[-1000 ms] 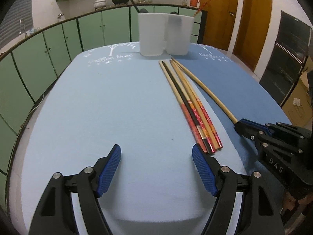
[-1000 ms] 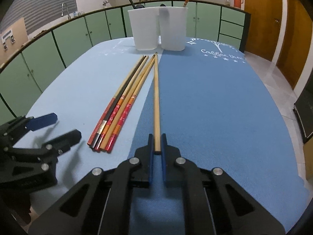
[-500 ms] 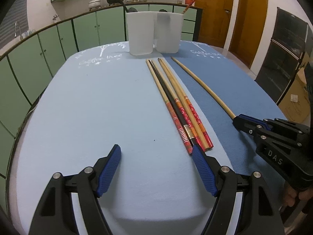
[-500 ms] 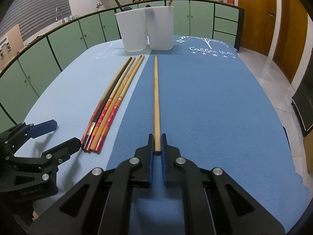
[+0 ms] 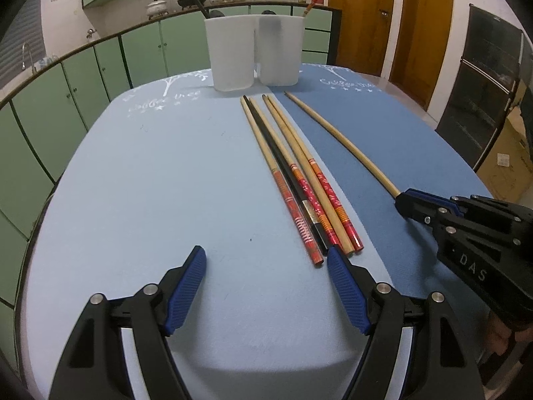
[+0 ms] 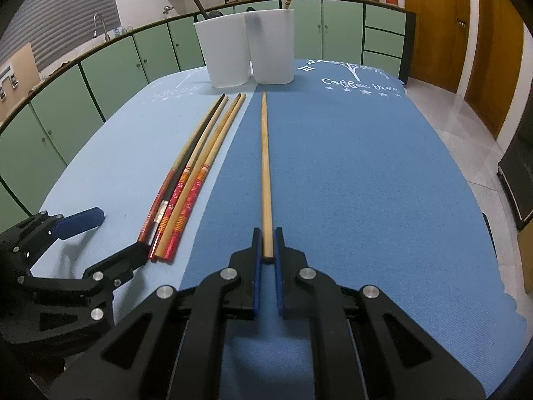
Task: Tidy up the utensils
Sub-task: 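Lift the plain wooden chopstick with the right gripper, then close the left gripper on a red-patterned chopstick while the right holds the wooden one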
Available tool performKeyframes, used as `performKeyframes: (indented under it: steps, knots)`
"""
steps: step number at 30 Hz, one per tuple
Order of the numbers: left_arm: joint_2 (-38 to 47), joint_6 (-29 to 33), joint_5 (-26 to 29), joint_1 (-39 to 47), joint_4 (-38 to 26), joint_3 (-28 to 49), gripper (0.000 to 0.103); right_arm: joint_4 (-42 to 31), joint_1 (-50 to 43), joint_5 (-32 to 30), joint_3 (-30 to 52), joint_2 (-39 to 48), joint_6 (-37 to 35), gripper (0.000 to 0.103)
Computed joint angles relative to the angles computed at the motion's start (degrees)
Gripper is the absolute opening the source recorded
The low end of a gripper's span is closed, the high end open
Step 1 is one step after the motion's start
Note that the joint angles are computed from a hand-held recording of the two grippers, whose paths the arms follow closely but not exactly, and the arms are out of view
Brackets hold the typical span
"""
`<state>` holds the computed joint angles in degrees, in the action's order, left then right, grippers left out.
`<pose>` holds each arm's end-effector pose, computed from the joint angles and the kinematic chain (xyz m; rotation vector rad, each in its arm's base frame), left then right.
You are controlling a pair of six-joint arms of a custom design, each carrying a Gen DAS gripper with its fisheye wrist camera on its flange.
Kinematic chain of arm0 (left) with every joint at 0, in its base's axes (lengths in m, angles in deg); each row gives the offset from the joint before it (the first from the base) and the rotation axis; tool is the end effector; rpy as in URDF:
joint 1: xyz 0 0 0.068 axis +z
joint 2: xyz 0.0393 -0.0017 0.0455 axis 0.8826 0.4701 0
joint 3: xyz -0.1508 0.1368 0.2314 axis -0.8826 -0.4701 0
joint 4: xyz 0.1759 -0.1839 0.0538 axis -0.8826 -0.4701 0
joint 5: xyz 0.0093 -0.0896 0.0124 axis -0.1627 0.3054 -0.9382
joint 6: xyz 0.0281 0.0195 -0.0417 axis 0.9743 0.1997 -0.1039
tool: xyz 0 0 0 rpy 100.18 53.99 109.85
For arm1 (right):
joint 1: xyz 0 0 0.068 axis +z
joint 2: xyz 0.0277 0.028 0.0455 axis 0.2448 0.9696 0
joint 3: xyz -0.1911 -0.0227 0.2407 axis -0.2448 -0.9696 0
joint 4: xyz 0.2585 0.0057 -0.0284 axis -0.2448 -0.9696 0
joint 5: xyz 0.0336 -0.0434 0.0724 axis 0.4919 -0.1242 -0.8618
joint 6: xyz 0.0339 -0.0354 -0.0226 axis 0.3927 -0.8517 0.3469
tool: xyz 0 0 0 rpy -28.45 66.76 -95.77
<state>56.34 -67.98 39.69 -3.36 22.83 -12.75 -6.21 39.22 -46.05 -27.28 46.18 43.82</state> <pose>0.1368 -0.2514 0.0963 0.1395 2.4475 -0.0580 0.1674 0.0777 0.0798 -0.3347 2.4219 0.2500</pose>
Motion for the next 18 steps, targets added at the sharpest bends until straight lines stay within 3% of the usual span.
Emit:
performKeyframes:
  steps: [7, 15, 18]
  knots:
    - [-1.4, -3.6, -2.3, -0.8, -0.7, -2.3, 0.066, 0.8, -0.6, -0.9, -0.4, 0.2, -0.1, 0.007]
    - [-1.5, -4.1, -2.3, 0.8, -0.3, -2.6, 0.064, 2.4, -0.3, -0.5, -0.8, 1.0, 0.4, 0.007]
    - [-0.7, -4.0, -3.0, 0.3, 0.3, -2.0, 0.052, 3.8, -0.3, -0.5, -1.1, 1.7, 0.5, 0.007]
